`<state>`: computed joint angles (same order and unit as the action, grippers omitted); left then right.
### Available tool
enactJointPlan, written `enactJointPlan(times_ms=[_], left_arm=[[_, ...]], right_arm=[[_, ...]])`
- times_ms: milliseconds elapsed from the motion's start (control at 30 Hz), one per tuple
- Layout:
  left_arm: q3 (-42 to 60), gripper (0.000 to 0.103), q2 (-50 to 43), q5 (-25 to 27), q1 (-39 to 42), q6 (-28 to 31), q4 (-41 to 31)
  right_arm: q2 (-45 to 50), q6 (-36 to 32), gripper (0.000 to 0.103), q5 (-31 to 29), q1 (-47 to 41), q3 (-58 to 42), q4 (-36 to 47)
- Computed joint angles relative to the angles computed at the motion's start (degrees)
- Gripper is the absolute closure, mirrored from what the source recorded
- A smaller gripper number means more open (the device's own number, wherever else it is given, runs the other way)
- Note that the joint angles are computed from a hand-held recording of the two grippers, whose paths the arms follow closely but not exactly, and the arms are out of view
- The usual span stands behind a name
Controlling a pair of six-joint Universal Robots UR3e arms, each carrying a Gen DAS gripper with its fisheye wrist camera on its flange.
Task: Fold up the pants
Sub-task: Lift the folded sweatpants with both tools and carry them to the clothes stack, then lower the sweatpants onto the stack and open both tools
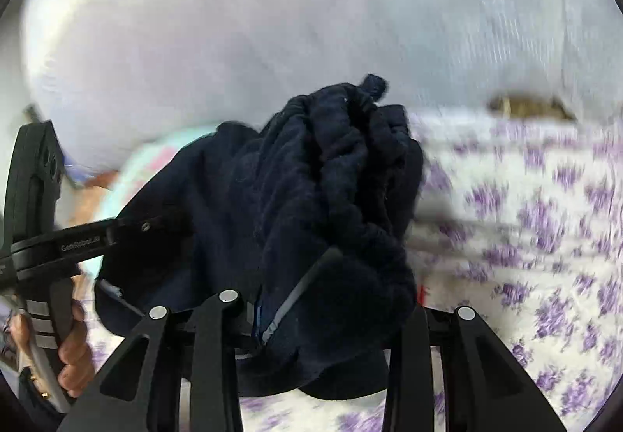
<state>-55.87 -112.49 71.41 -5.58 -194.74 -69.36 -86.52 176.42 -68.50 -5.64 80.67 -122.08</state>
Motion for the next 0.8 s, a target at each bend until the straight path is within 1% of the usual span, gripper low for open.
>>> enactJointPlan(times_ms=[33,67,100,133,167,200,267,333,367,400,467,500,567,600,667,733,767,800], left_arm=[[-5.66,0.055,0.33,-1.22,0.69,-0.11,5.16],[-10.74,0.051,1.87,-2.43,1.50,-0.12,10.38],[-14.98,0.047,3.55,-4.26,2.53,0.50,14.67],[-16.83,0.045,4.30,-5.23,3.06,1.05,16.45],[-17.52,0.039,4.76,-5.83,3.58,1.80,16.50],[-17.80,0.030,5.14,-5.05,3.29,1.58,16.41],[-17.68,0.022,5.61,-2.46,2.66,1.47,15.69],[-18.57,0.019,6.75,-0.69,2.28,1.98,15.52],[-18.42,0.015,7.25,0.88,2.03,1.76,15.15],[-18.00,0.011,7.71,3.69,1.26,1.22,14.71],[-19.39,0.011,10.69,14.67,-2.73,-1.54,15.53],[-20.24,0.011,11.79,19.08,-4.61,-2.08,16.57],[-22.08,0.010,13.98,31.69,-10.86,-1.66,19.86],[-22.44,0.010,14.74,36.51,-13.61,-1.66,20.25],[-24.64,0.009,18.06,42.55,-18.35,-2.02,20.73],[-28.01,0.008,22.40,45.40,-22.36,-3.21,21.87],[-30.31,0.006,25.45,47.68,-25.53,-4.23,22.25],[-32.21,0.005,27.89,50.48,-28.90,-5.81,22.49]], right_arm=[[-0.50,0.18,0.037,1.72,-1.69,4.23,-4.13],[-0.95,1.11,0.025,2.91,-3.09,6.35,-5.92],[-0.95,1.83,0.014,4.63,-4.56,7.20,-6.04],[-1.01,1.14,0.014,6.85,-5.96,7.57,-5.19],[-0.93,0.41,0.014,7.26,-6.40,7.20,-4.55],[-1.29,-0.39,0.014,6.48,-6.14,7.03,-4.28],[-2.25,-0.88,0.014,4.18,-4.47,6.29,-3.41],[-3.43,-1.46,0.014,1.77,-3.00,5.92,-3.05],[-4.72,-1.28,0.014,0.39,-2.22,6.83,-3.85],[-5.26,-1.04,0.014,-1.28,-1.31,7.27,-5.07],[-7.46,-0.44,0.016,-7.35,2.44,8.69,-8.75],[-8.92,-0.45,0.016,-9.61,4.06,9.98,-11.30],[-11.21,-0.33,0.016,-14.01,6.95,11.33,-14.55],[-12.61,0.56,0.016,-16.58,8.54,11.37,-14.90],[-16.56,2.25,0.015,-17.33,9.33,11.02,-12.09],[-21.99,3.55,0.015,-17.36,9.85,10.99,-7.43],[-25.79,4.60,0.014,-18.66,10.90,11.63,-4.89],[-28.07,5.13,0.010,-19.44,11.54,12.19,-3.54]])
